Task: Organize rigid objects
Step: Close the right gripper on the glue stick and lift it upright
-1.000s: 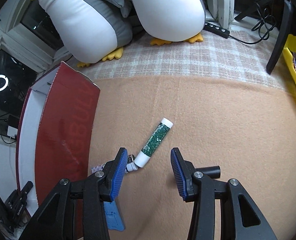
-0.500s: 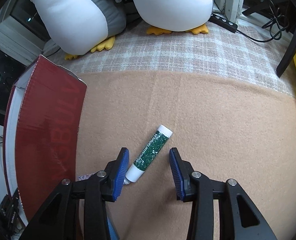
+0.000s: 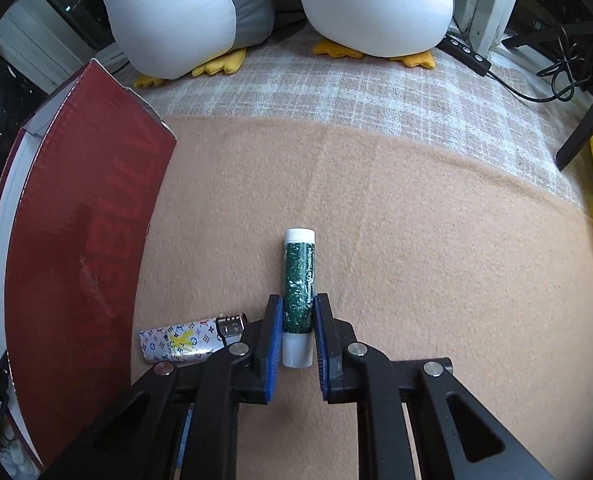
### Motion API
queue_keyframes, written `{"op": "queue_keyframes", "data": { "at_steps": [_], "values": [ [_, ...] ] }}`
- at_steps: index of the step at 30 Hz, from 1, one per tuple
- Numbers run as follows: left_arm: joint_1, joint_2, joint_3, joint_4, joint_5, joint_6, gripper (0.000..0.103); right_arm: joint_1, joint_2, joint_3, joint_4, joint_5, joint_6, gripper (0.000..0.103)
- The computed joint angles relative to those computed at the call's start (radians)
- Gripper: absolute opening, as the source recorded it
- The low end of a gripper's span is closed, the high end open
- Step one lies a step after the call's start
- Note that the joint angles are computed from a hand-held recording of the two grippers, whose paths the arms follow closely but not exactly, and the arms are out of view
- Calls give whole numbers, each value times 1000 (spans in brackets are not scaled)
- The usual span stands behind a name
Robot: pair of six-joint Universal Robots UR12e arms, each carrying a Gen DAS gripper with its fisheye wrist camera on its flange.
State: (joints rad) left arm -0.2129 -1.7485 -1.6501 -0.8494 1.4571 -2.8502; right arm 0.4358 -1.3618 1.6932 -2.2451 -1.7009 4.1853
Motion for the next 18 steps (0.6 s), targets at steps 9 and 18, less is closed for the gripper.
{"op": "queue_keyframes", "data": {
  "at_steps": [9, 18],
  "values": [
    [12, 9, -12, 8, -28, 0, 16, 33, -38, 12, -18, -50, 35, 14],
    [25, 19, -25, 29, -47, -1, 11, 92, -28, -66, -35, -126, -16, 14]
  ]
}}
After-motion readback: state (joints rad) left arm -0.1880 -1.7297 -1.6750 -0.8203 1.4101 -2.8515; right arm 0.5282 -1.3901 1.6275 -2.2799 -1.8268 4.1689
